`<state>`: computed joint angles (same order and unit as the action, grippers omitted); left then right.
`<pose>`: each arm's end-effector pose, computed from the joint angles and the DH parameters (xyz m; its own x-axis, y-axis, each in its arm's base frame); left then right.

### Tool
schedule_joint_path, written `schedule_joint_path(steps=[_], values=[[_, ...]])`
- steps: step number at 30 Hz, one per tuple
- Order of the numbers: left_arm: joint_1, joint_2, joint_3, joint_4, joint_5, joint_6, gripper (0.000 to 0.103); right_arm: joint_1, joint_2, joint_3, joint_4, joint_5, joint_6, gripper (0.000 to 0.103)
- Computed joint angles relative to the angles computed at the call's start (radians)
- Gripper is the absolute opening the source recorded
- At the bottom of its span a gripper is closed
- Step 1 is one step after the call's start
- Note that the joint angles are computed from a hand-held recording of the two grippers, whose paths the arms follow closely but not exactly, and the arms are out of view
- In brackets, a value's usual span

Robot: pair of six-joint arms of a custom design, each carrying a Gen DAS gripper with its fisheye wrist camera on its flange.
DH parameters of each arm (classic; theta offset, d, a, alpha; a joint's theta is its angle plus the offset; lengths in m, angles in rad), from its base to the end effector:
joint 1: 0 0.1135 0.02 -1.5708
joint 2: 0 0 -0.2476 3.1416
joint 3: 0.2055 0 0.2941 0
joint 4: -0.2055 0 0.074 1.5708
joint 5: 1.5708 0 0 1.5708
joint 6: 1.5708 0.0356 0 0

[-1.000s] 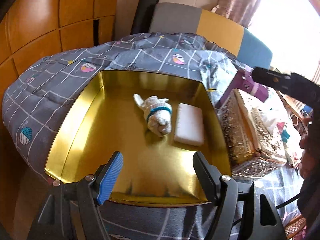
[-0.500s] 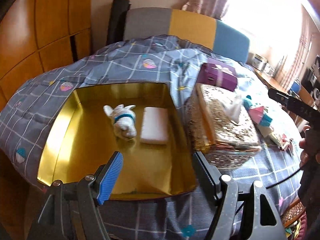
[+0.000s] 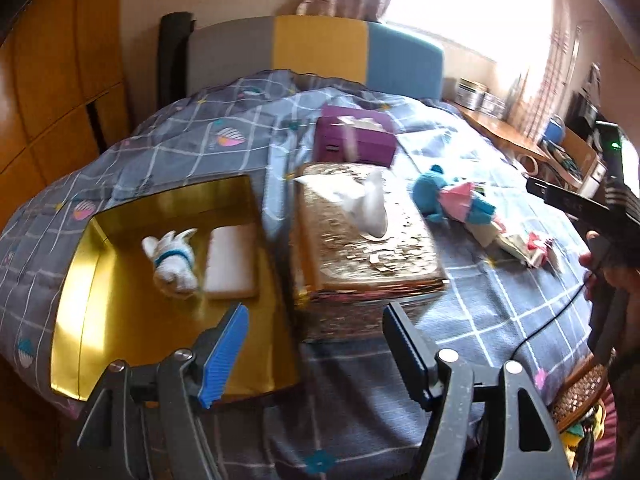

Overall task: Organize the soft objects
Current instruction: 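Grasp the teal plush bear with the left gripper while the right gripper reaches the tissue pack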

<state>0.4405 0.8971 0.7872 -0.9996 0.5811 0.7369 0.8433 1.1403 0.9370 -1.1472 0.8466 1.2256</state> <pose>0.1933 0.0695 0.2422 -0.6908 0.2953 -0.6600 0.4441 0.8936 -0.0649 0.1743 0.1556 0.2439 -0.5828 0.2830 -0.7618 0.4801 0.8762 -0.0417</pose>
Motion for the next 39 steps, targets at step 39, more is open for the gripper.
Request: schedule_joint_path(steps=[39], values=[[-0.957,0.896,0.623,0.216,-0.264,-0.952,0.039,-0.516,-0.557,-0.402,0.15,-0.258,-0.248,0.103]])
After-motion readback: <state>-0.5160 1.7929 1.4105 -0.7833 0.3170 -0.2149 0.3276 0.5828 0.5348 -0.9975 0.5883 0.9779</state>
